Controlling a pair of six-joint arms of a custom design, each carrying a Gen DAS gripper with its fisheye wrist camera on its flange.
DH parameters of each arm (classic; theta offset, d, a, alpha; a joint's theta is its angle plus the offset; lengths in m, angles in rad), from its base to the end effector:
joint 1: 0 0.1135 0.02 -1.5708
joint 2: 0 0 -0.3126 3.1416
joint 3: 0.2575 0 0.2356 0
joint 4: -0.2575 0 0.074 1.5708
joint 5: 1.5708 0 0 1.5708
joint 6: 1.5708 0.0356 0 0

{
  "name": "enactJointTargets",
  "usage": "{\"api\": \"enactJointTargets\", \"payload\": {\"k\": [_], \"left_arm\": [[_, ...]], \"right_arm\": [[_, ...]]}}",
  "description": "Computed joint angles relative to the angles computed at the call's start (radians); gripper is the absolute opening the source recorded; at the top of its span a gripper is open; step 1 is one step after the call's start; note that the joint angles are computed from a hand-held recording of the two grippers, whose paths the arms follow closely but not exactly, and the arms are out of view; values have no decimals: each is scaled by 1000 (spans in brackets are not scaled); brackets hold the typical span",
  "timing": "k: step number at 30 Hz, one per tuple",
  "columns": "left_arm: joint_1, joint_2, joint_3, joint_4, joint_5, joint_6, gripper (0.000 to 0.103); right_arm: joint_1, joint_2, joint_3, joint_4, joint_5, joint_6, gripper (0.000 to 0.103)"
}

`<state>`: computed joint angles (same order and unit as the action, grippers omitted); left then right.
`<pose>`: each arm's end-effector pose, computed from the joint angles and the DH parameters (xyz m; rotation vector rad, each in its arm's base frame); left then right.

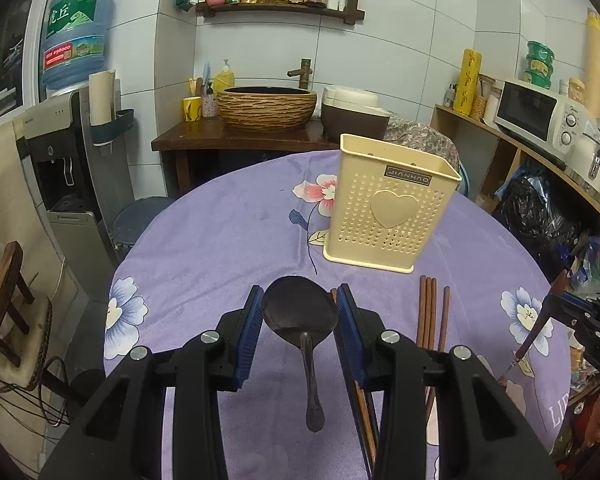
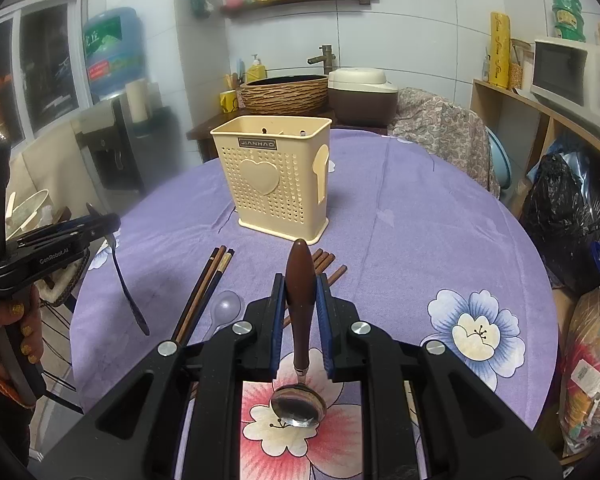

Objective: Organize utensils
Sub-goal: 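Carry both spoons over the cream caddy and lower them into it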

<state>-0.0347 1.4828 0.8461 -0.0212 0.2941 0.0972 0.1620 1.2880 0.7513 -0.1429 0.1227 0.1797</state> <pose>0.2964 -0.0206 0.2716 0.3054 2.1901 -0.2927 0.2418 0.0351 0.2800 0.0857 2.2431 0.0464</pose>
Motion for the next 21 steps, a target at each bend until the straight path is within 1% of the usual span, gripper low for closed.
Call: {"api": "enactJointTargets", "payload": {"k": [7, 11, 15, 18, 21], "left_arm": [[8, 12, 19, -1, 21, 3, 38], [15, 36, 83, -46, 67, 13, 38], [5, 46, 137, -48, 82, 18, 38], [9, 91, 255, -120, 145, -6, 38], [-3, 129, 378, -155, 161, -38, 38]], "right_arm": [[-1, -23, -10, 15, 0, 4, 16], [-8, -16, 10, 13, -10, -1, 16], [-25, 6, 48, 5, -46, -13, 16], [-48, 32, 107, -17, -86, -25, 16], [-66, 66, 206, -54, -118, -53, 16]]}}
